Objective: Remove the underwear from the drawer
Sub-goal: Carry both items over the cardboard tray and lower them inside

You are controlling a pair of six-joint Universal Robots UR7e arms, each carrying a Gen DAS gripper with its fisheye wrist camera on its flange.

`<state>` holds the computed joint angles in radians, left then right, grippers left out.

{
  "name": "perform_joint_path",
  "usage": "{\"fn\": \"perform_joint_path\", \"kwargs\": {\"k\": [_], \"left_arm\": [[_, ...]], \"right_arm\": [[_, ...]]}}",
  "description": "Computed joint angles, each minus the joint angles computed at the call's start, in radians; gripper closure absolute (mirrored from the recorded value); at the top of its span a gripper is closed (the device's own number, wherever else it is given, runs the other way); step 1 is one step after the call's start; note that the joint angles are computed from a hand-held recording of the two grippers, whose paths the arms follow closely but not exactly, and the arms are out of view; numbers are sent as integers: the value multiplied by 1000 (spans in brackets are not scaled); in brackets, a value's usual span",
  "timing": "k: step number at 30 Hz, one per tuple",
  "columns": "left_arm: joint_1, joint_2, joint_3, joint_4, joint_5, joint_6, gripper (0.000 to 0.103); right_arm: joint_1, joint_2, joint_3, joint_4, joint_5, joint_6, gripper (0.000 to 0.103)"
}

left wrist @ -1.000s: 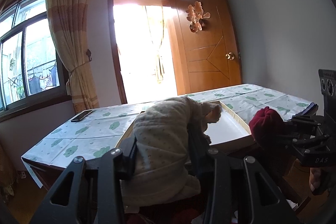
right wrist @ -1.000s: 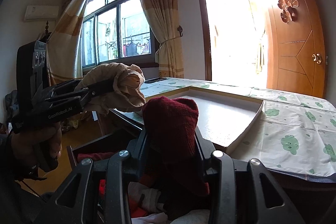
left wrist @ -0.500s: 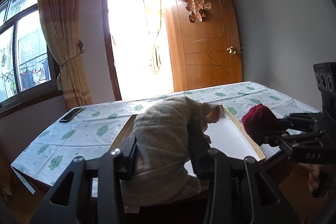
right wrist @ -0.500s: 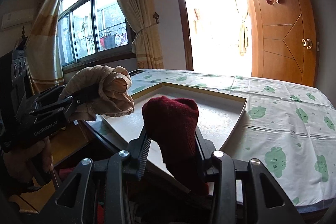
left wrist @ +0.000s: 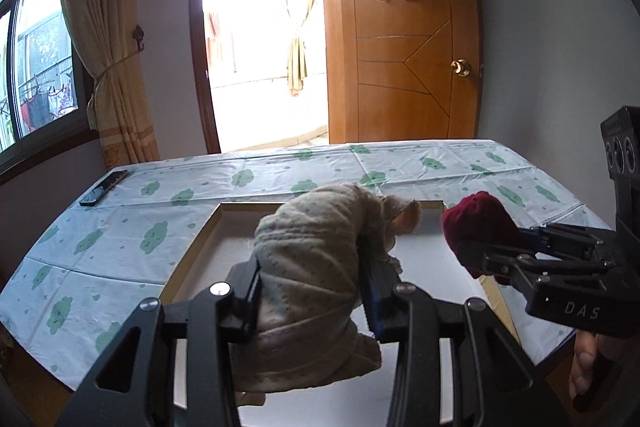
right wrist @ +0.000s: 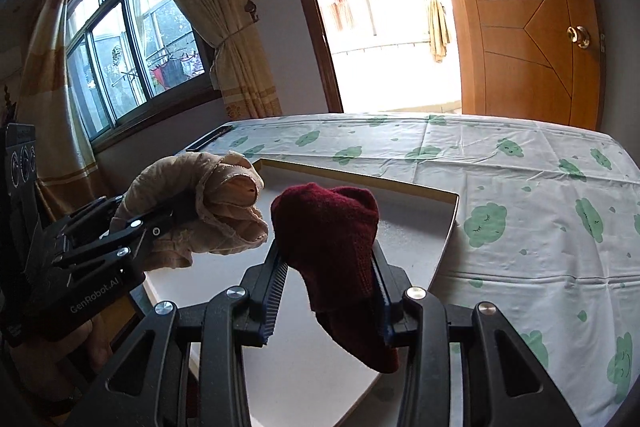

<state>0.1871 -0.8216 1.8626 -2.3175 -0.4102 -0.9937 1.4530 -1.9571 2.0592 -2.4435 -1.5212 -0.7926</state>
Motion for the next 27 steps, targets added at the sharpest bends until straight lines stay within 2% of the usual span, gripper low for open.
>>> {"fn": "perform_joint_path", "kwargs": {"k": [4, 8, 15, 24, 27], "left_arm": [[40, 29, -52, -5, -29, -9, 63], [74, 45, -86, -23, -68, -33, 63], [111, 94, -154, -59, -84, -4, 63], [133, 144, -224, 17, -78, -27, 62], [140, 152, -236, 32, -108, -29, 59]], "right_arm": [[51, 76, -33, -37, -100, 34, 61], [71, 130, -60, -59, -160, 61, 61], [73, 192, -108, -62, -202, 88, 61], [78, 239, -153, -63, -239, 120, 61], [77, 250, -158, -71, -255, 130, 60]]}}
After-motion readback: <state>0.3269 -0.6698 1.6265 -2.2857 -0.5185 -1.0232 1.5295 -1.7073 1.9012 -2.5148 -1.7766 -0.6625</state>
